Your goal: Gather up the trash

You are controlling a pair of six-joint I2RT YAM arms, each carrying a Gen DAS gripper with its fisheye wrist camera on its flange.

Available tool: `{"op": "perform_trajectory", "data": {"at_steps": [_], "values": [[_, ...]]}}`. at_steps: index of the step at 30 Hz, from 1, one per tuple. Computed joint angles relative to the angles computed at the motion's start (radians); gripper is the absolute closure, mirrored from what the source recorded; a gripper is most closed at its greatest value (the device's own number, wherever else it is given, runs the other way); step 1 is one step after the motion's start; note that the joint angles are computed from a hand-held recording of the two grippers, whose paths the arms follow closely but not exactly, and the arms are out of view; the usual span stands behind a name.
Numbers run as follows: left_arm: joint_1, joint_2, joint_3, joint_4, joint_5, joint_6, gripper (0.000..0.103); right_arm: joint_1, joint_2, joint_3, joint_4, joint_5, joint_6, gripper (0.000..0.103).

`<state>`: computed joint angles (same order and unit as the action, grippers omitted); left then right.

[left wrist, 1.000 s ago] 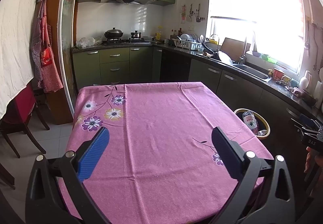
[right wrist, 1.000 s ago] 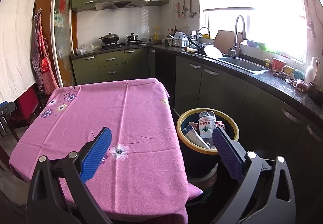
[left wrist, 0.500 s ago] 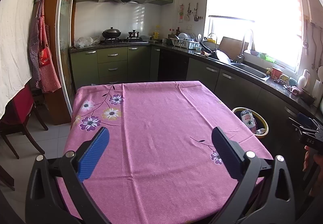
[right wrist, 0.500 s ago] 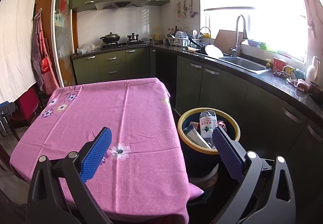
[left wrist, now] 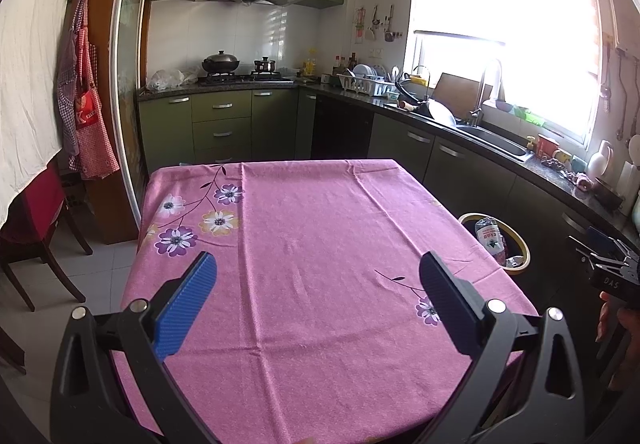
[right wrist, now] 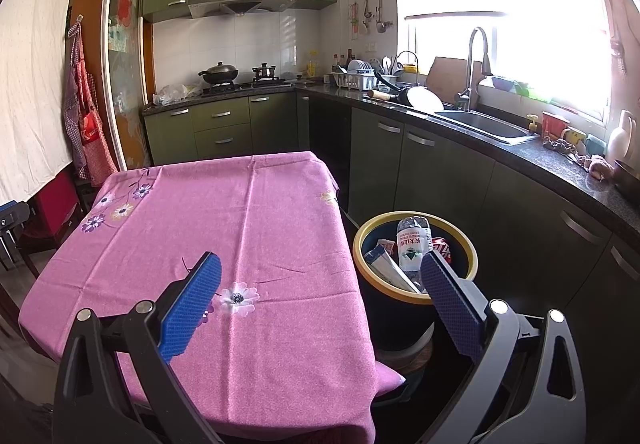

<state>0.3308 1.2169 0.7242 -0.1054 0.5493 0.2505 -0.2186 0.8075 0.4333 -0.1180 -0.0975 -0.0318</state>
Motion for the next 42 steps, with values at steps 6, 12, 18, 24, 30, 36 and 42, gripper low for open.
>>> {"op": "perform_trajectory", "data": {"at_steps": [6, 12, 18, 24, 30, 36, 42], "values": [[-0.002, 0.001, -0.001, 0.002, 0.000, -0.001, 0.006, -0.003, 0.011, -0.007, 0.014, -0.003, -0.002, 0.005], [-0.002, 0.002, 0.000, 0.000, -0.001, 0.000, 0.006, 0.000, 0.019, -0.016, 0.030, 0.000, -0.002, 0.005], [-0.011, 0.006, -0.004, -0.004, -0.003, 0.008, 0.006, 0.003, 0.026, -0.023, 0.041, 0.000, -0.002, 0.005], [-0.034, -0.003, -0.015, 0.004, -0.039, 0.018, 0.006, -0.001, 0.042, -0.025, 0.054, -0.002, -0.005, 0.005], [-0.035, -0.007, -0.020, 0.009, -0.042, 0.011, 0.006, -0.007, 0.050, -0.030, 0.063, -0.009, -0.009, 0.005], [-0.038, -0.006, -0.019, 0.005, -0.042, 0.012, 0.006, -0.012, 0.060, -0.023, 0.062, -0.016, -0.013, 0.005], [-0.040, -0.001, -0.017, 0.009, -0.034, 0.008, 0.006, -0.012, 0.062, -0.022, 0.062, -0.016, -0.013, 0.005]]}}
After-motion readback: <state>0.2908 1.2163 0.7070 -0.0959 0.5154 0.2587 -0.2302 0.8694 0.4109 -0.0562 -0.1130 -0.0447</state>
